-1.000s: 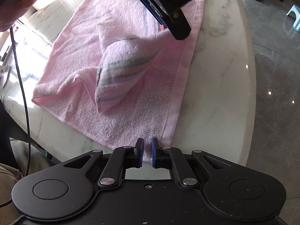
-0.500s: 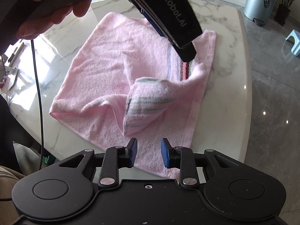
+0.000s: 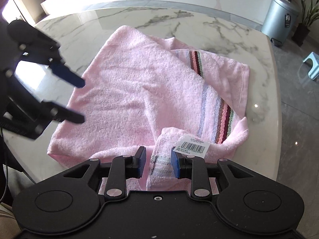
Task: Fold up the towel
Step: 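Release the folded edge from the left gripper and withdraw it, then grasp the folded towel corner with the left gripper while the right gripper grasps the labelled corner, folding again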
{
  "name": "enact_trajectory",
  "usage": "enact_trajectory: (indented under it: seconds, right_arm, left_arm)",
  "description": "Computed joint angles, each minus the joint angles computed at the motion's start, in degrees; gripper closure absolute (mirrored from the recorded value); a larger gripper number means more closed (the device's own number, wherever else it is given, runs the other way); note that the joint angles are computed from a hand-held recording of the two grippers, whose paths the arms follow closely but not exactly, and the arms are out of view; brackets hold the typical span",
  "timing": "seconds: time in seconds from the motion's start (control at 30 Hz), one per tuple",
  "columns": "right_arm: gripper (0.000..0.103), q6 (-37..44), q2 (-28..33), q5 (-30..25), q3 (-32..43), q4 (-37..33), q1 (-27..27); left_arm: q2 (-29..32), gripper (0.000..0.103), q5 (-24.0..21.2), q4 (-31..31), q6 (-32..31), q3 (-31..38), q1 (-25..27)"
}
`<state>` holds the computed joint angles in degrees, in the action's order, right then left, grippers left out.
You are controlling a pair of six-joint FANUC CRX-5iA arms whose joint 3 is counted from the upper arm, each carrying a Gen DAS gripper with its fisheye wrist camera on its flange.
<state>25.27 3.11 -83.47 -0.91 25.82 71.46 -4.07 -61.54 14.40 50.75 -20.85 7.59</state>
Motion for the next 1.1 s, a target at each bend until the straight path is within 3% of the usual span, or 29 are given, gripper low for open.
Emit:
enact_trajectory:
  seconds: [0.23, 0.3, 0.33, 0.37, 0.47, 0.63, 0.9, 1.03, 1.1]
  right_arm:
    - [0.075, 1.6, 4.1, -3.5, 2.3, -2.2, -2.4]
    - [0.08, 1.3, 4.1, -3.7, 2.4, -2.6, -2.5]
    - [0.085, 1.1, 4.0, -3.7, 2.4, -2.8, -2.5]
    - [0.091, 1.0, 4.0, -3.7, 2.4, -3.0, -2.6]
    - [0.094, 0.6, 3.7, -4.4, 2.8, -3.0, -2.2]
    - [0.096, 0.0, 2.8, -6.7, 4.0, -2.1, -0.5]
    - [0.096, -4.4, -0.1, -13.5, 4.9, -0.9, 3.9]
    - [0.095, -6.0, -1.3, -13.1, 3.8, -1.0, 4.7]
    - [0.077, -6.1, -1.2, -11.6, 3.0, 0.0, 5.0]
  left_arm:
    - [-4.6, 0.055, -0.1, -0.1, -5.7, -7.9, 0.7]
    - [-5.2, 0.055, 0.5, -0.6, -5.2, -9.2, 1.0]
    - [-5.3, 0.058, 0.7, -1.2, -4.2, -9.6, 1.0]
    - [-5.3, 0.068, 0.7, -1.7, -3.4, -9.8, 1.0]
    - [-5.9, 0.082, 1.2, -1.8, -2.3, -10.3, 1.7]
    - [-7.7, 0.089, 1.9, -0.6, -1.4, -10.9, 3.0]
    - [-10.2, 0.089, 0.9, -2.9, 2.0, -10.3, 4.6]
    - [-11.7, 0.089, 0.5, -1.9, 2.4, -11.7, 5.4]
    - [-12.4, 0.089, 0.9, -1.2, 2.2, -12.6, 5.6]
